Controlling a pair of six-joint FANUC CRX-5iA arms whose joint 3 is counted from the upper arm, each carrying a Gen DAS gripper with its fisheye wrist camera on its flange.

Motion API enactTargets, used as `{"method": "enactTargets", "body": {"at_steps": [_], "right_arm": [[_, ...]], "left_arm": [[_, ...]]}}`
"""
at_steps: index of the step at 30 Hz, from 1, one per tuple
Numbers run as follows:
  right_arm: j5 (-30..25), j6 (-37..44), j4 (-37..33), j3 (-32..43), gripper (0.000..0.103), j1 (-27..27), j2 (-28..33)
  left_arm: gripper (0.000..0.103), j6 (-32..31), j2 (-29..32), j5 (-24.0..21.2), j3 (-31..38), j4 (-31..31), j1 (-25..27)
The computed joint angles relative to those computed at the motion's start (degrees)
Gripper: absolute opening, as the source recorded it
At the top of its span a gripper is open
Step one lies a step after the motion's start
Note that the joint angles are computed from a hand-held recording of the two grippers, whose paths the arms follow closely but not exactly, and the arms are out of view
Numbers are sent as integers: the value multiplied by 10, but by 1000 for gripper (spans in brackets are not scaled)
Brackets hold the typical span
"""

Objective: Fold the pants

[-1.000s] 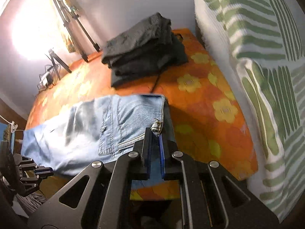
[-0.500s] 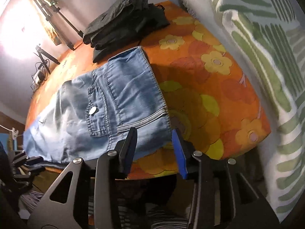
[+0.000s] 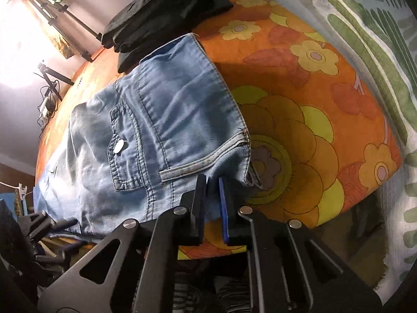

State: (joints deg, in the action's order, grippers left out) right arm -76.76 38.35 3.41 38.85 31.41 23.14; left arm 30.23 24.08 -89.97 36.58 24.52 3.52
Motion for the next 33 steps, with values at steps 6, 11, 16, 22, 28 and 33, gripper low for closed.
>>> {"method": "enactTargets", "body": {"at_steps": [6, 11, 16, 22, 28, 33], "right_arm": [[23, -3, 7, -11, 4, 2, -26], [41, -21, 35, -32, 2, 5, -48], [54, -24, 29, -38, 2, -1, -67], [49, -33, -44, -41, 23, -9, -64], [95, -72, -86, -76, 39, -13, -63], [102, -95, -95, -81, 39, -12, -50]], "left_arm": [[0, -29, -18, 19, -29, 25, 15], [21, -6, -21, 24, -30, 16, 15], [34, -32, -48, 62, -74, 30, 7], [34, -39, -56, 99, -86, -10, -23], [9, -19, -36, 77, -63, -8, -25], [4, -13, -26, 57, -52, 12, -17]]}}
